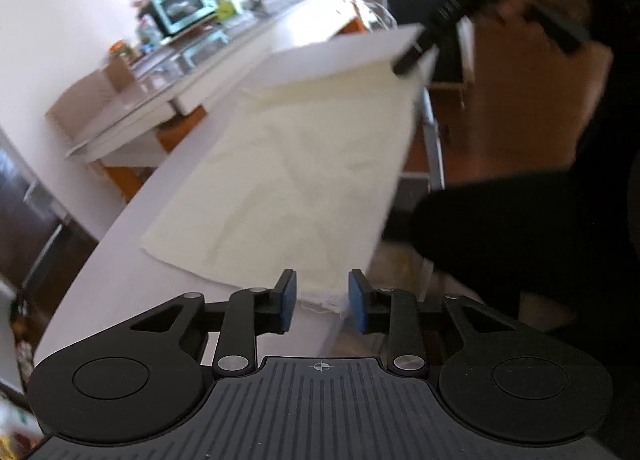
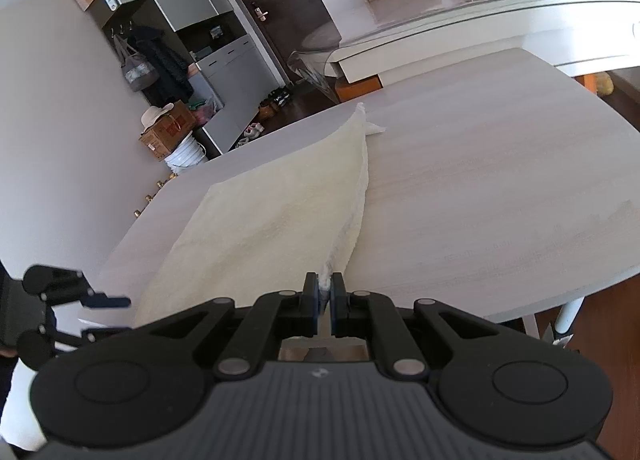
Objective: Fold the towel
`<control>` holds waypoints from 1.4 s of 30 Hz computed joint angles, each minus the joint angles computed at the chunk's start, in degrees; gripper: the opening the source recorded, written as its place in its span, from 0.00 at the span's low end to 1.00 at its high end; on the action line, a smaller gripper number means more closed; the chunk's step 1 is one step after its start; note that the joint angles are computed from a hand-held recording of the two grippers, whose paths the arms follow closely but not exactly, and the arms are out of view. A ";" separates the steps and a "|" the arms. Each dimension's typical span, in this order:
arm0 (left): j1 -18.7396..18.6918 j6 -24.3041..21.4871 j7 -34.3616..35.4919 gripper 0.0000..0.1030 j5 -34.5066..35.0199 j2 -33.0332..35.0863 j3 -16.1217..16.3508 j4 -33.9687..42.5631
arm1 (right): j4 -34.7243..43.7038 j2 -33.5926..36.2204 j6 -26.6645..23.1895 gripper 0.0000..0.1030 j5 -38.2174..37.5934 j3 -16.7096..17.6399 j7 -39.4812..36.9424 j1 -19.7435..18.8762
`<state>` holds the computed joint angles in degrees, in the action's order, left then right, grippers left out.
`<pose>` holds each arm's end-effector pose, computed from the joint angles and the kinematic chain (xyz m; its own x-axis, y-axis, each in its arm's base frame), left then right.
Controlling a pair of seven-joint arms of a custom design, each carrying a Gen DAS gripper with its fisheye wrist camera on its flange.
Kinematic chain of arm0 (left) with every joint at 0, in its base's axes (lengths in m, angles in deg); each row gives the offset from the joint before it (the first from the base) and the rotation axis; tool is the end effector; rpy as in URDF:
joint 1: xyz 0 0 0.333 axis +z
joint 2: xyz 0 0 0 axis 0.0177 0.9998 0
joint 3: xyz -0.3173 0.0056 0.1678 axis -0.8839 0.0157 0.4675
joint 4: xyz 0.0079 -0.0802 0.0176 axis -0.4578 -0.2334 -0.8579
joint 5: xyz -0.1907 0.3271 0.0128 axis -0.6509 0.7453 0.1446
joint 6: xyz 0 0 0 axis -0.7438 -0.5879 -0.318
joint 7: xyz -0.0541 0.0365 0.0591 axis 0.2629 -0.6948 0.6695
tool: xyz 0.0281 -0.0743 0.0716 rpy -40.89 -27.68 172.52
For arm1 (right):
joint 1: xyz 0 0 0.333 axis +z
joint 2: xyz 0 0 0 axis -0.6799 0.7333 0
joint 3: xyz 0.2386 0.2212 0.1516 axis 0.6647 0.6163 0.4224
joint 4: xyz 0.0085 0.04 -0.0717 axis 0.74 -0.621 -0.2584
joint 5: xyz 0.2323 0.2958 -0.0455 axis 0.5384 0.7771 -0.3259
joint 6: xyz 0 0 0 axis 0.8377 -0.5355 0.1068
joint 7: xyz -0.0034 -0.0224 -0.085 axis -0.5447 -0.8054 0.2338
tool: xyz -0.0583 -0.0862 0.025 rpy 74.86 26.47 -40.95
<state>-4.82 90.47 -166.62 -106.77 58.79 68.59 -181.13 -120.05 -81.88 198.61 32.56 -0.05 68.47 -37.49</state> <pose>0.4999 -0.1104 0.4457 -0.9232 -0.0945 -0.3725 0.1659 0.7764 -0.6081 0.3540 0.1225 0.4344 -0.1451 -0.8678 -0.4753 -0.5838 0.4630 -0.6670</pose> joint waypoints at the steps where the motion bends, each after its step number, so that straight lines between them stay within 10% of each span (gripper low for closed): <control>1: -0.15 0.48 1.34 0.27 -0.02 -0.09 -0.14 -0.37 | 0.01 -0.11 -0.21 0.06 0.11 0.01 0.01 -0.04; 18: -0.88 2.18 4.49 0.08 1.62 1.50 -1.11 0.62 | -1.02 -3.14 -3.92 0.07 -5.00 -2.55 3.07 0.60; 29: 0.32 -1.12 -1.65 0.08 -0.44 2.55 -0.87 3.60 | -3.68 -10.86 -3.82 0.44 -11.54 15.40 -12.01 -16.73; 33: 0.16 -0.21 -3.89 0.08 -1.34 3.13 -1.26 4.38 | -4.40 -12.19 -3.11 0.44 -16.95 17.15 -22.24 -18.39; 39: -0.43 1.51 -5.97 0.07 -1.18 2.97 -1.85 4.48 | -3.46 -17.58 -2.63 0.45 -20.98 31.49 -35.47 -31.07; 42: -0.68 2.18 -7.02 0.08 -0.77 2.96 -1.94 4.48 | -2.39 -15.73 -3.54 0.46 -24.05 30.71 -39.64 -30.60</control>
<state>-5.51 92.65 -173.64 -107.54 61.75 66.66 -176.65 -122.44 -97.61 195.07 8.51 30.66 28.83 -68.09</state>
